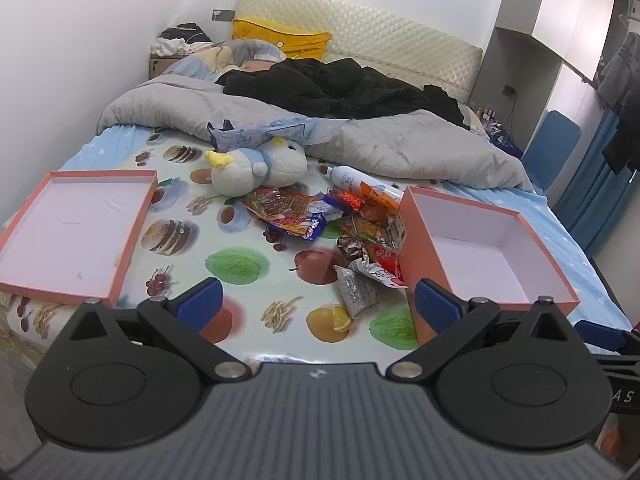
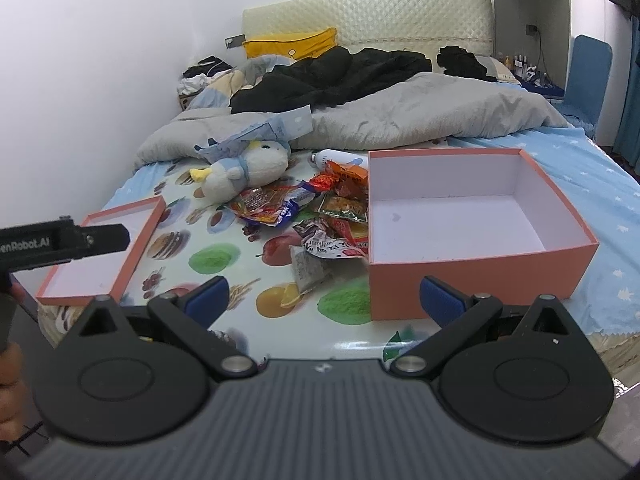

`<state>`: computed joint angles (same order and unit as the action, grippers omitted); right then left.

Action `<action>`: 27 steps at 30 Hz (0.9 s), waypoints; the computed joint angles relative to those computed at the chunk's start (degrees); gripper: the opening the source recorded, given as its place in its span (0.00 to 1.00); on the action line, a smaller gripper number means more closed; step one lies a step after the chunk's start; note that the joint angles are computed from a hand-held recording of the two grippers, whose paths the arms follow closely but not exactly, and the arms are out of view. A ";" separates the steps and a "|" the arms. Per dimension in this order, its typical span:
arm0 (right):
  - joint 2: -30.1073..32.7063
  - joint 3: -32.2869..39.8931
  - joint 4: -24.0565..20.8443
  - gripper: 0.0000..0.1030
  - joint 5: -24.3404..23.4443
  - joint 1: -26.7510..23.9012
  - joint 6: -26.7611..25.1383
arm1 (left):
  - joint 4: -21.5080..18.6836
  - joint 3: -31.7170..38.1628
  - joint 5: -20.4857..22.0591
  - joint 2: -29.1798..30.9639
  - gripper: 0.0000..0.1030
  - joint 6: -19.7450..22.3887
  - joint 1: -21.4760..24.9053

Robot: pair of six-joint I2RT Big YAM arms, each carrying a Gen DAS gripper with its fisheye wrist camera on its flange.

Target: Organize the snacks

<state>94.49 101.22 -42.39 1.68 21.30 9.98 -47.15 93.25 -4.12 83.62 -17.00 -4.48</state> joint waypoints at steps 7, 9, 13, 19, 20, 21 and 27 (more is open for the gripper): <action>0.05 0.04 -0.54 1.00 -0.30 0.34 0.16 | -0.30 0.27 0.00 0.01 1.00 0.19 0.08; 0.10 0.12 -0.63 1.00 -0.21 0.40 0.16 | -0.15 0.04 0.15 -0.10 1.00 0.15 0.13; 0.23 0.48 -1.12 1.00 -0.32 0.41 0.53 | -0.49 0.31 0.34 -0.05 1.00 0.40 0.24; 0.27 0.59 -1.79 1.00 -1.10 0.13 1.19 | -0.18 0.10 0.22 -0.09 1.00 0.43 0.27; 0.27 0.62 -1.91 1.00 -1.18 0.09 1.28 | -0.19 0.11 0.18 -0.08 1.00 0.49 0.24; 0.28 0.62 -1.93 1.00 -1.24 0.04 1.30 | -0.09 -0.03 0.19 -0.17 1.00 0.50 0.26; 0.20 0.34 -2.00 1.00 -1.41 -0.13 1.99 | 0.04 -0.64 0.44 -0.48 1.00 0.77 0.30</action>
<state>94.69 101.56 -44.39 0.27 21.17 11.97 -47.11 92.61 -3.68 83.15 -16.23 -4.18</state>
